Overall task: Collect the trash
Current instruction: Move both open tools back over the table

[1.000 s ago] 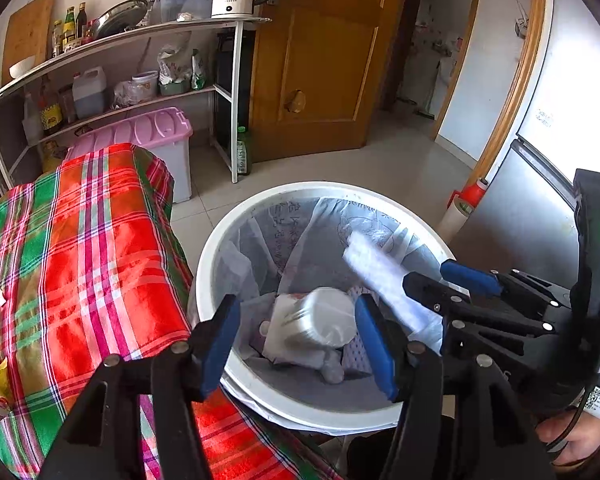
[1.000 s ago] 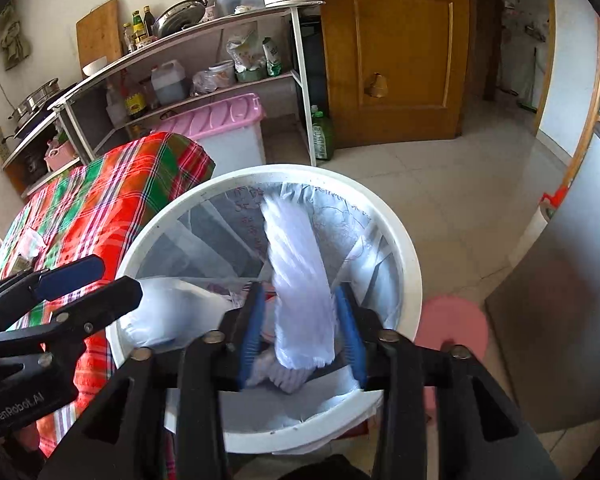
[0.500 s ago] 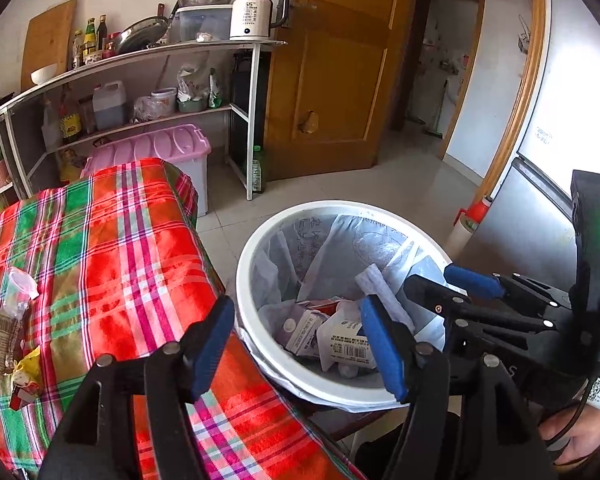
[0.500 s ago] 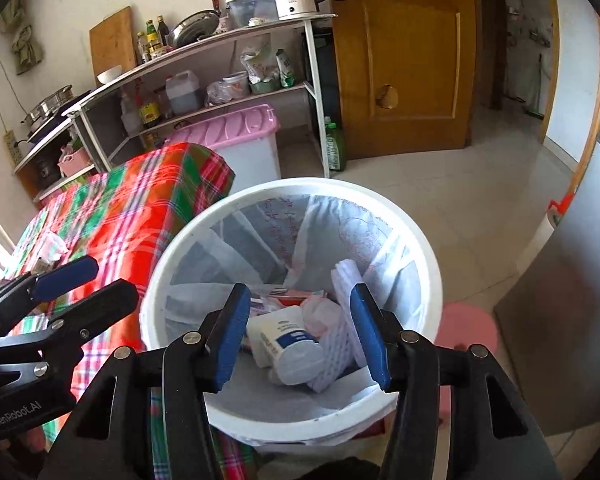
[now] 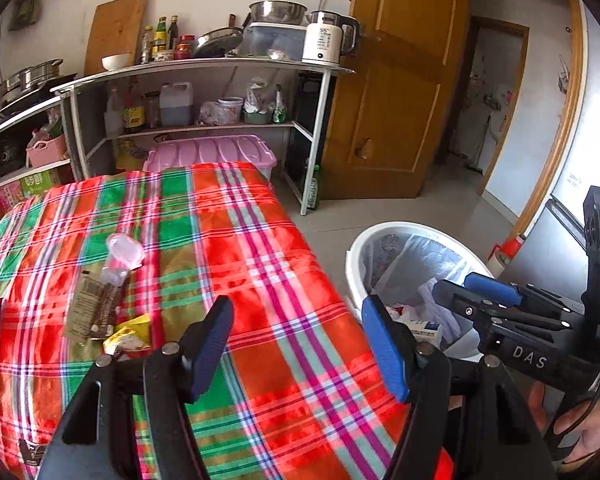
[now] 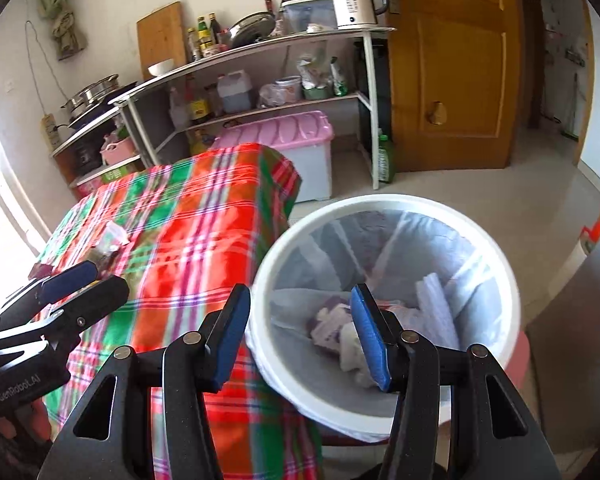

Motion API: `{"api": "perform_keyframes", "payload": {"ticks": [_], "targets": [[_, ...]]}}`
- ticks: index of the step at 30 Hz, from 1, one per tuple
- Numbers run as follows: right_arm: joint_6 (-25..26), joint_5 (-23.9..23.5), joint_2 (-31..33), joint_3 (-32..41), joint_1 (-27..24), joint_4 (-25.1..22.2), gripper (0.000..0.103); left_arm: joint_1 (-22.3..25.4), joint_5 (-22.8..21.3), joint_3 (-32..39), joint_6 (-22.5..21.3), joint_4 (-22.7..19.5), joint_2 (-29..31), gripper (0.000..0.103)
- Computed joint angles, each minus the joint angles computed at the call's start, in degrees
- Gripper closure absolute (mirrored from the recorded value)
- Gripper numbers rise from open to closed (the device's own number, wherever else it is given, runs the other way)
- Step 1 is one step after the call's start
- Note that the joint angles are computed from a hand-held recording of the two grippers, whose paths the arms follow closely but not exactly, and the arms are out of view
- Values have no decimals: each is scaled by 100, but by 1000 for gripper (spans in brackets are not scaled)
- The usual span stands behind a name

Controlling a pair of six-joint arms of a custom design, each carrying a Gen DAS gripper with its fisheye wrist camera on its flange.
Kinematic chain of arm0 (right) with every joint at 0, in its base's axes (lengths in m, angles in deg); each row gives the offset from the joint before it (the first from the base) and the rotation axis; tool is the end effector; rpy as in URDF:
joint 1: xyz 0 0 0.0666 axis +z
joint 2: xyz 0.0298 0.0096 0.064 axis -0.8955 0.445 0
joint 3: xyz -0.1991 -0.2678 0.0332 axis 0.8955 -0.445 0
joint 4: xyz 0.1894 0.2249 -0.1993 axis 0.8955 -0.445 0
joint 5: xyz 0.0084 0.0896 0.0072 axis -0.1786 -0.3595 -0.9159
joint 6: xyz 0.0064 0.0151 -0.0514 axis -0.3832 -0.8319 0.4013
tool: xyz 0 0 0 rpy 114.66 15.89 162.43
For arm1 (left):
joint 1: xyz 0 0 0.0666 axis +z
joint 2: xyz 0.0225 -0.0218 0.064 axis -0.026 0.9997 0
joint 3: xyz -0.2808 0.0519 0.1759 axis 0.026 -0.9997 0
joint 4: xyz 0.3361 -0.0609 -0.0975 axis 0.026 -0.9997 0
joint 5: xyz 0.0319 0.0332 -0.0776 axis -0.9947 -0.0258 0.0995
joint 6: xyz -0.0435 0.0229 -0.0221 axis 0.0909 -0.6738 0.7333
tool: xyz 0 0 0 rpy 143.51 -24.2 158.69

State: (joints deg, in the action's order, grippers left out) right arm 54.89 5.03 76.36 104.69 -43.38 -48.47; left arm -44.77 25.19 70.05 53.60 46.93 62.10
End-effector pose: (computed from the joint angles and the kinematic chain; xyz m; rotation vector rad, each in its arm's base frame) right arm 0.3779 0.1362 0.3417 -0.0342 2.3472 0.2520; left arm 0.3512 -0.3168 0.3388 0.2042 2.2522 -0.2940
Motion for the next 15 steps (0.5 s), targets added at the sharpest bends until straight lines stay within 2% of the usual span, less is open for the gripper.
{"api": "perform_keyframes", "payload": {"ticks": [4, 15], "targets": [[-48, -31, 184, 173, 272, 34, 50, 222, -87, -474, 138, 73, -454, 35], [-42, -74, 875, 804, 1078, 14, 50, 969, -392, -1590, 436, -63, -1577, 34]]}}
